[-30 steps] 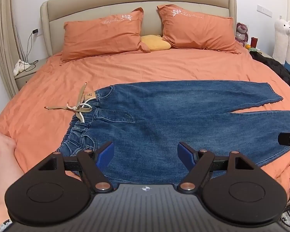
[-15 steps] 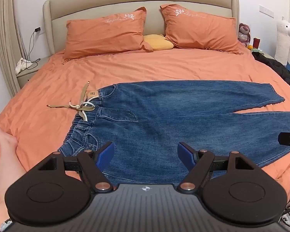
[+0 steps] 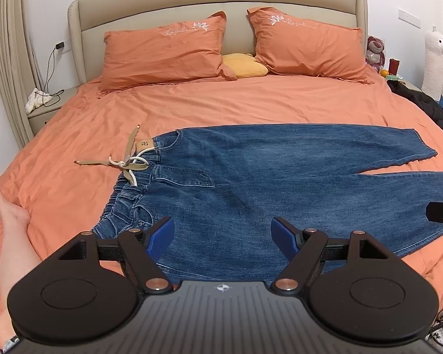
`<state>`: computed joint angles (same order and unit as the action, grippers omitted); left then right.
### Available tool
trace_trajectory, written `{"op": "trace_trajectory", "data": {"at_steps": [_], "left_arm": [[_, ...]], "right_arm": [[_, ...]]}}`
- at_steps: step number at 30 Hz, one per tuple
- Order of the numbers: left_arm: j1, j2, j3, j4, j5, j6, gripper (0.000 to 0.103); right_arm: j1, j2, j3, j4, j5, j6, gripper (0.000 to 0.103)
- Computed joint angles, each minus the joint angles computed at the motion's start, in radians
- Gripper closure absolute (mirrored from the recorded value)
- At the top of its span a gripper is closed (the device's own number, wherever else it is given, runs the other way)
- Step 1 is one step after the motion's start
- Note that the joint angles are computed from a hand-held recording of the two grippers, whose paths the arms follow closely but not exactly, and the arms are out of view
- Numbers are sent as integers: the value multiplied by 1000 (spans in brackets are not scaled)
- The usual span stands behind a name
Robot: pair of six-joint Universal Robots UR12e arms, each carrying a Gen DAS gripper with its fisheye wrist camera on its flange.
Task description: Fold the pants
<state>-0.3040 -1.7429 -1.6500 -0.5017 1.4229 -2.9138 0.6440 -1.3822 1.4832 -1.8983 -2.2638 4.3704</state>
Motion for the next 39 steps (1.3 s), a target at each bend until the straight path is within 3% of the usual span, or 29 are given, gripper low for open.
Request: {"op": "trace_trajectory", "data": {"at_steps": [39], "left_arm": [[1,2,-2,6,12,3,16]], "right_arm": [[-2,10,-7,-17,9,-12,5]]}}
